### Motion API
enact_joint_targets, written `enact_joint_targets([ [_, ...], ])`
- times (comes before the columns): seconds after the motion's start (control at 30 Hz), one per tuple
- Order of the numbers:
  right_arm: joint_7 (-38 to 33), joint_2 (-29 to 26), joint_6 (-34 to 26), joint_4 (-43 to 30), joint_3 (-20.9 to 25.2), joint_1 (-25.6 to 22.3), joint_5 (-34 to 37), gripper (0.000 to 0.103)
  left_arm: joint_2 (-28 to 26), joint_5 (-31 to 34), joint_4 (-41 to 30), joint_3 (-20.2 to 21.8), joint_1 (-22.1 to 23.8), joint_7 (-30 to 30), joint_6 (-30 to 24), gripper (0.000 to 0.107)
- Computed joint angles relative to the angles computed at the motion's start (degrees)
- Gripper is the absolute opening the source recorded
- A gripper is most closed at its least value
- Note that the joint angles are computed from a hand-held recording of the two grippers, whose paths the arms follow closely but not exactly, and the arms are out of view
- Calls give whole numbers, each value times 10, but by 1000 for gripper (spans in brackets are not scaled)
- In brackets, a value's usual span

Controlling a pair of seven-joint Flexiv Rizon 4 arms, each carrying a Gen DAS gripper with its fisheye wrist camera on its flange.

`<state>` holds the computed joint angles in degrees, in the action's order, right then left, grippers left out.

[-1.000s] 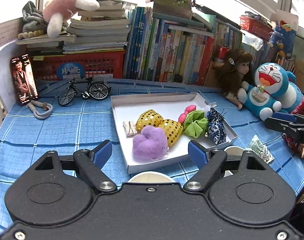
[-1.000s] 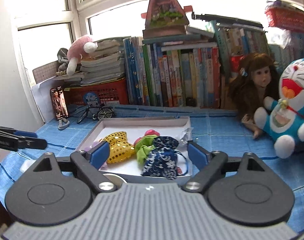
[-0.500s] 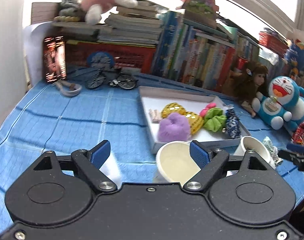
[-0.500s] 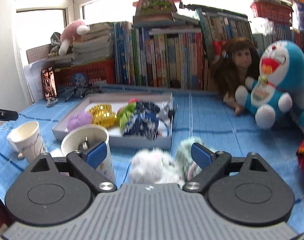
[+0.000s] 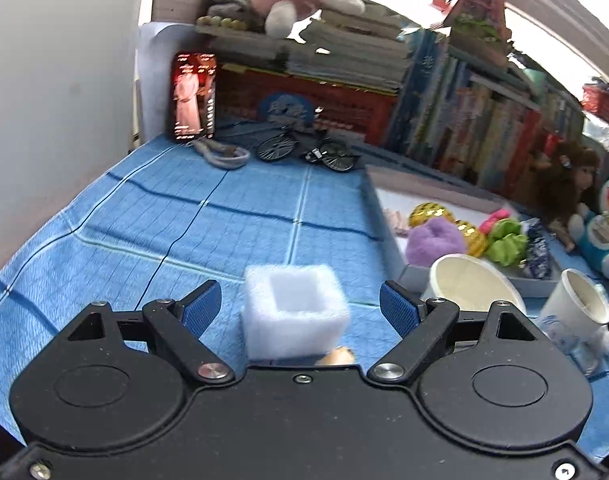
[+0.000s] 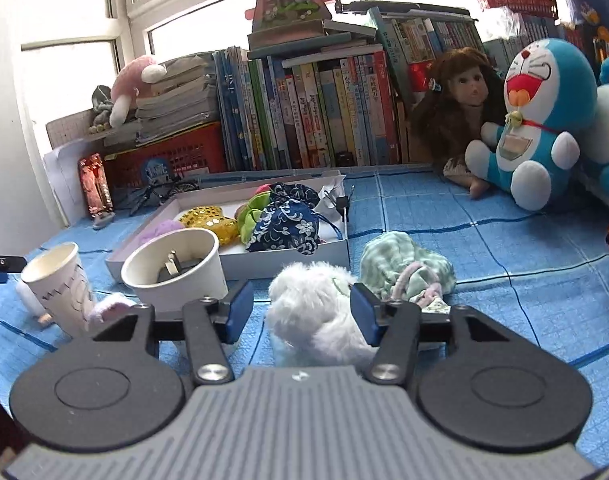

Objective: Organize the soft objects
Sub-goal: 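Move the left gripper to the white foam cube while the right moves to the white fluffy plush, then close the left gripper on the white foam cube while the right grasps the white fluffy plush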

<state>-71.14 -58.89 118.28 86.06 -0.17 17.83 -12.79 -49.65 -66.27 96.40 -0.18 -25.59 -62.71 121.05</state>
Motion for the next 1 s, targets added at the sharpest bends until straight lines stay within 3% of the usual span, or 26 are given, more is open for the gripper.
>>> enact_joint_targets([
  [0.1, -5, -5, -6, -5, -18, 19, 17, 62, -18, -17, -17, -1, -3, 9, 0, 85],
  [0.13, -6, -7, -9, -7, -26, 27, 27, 70, -22, -14, -19, -6, 3, 3, 0, 85],
  [0.27, -5, -16, -17, -20, -51, 49, 65, 73, -35, 0, -28, -13, 13, -29, -5, 85],
  [0.37, -9, -23, -25, -29, -83, 76, 102, 75, -54, -52, -57, 6, -9, 9, -8, 85],
  [0.6, 2, -36, -53, -52, -106, 94, 131, 82, -71, -95, -93, -35, 8, 67, 16, 85],
  [0.8, 27, -45, -63, -68, -93, 83, 125, 84, -71, -95, -96, -79, 39, 82, 20, 74],
  [0.97, 29, -52, -53, -68, -109, 94, 130, 84, -75, -97, -101, -88, 44, 93, 28, 66],
  [1.0, 29, -52, -50, -67, -111, 96, 132, 79, -75, -97, -101, -90, 45, 94, 30, 65],
])
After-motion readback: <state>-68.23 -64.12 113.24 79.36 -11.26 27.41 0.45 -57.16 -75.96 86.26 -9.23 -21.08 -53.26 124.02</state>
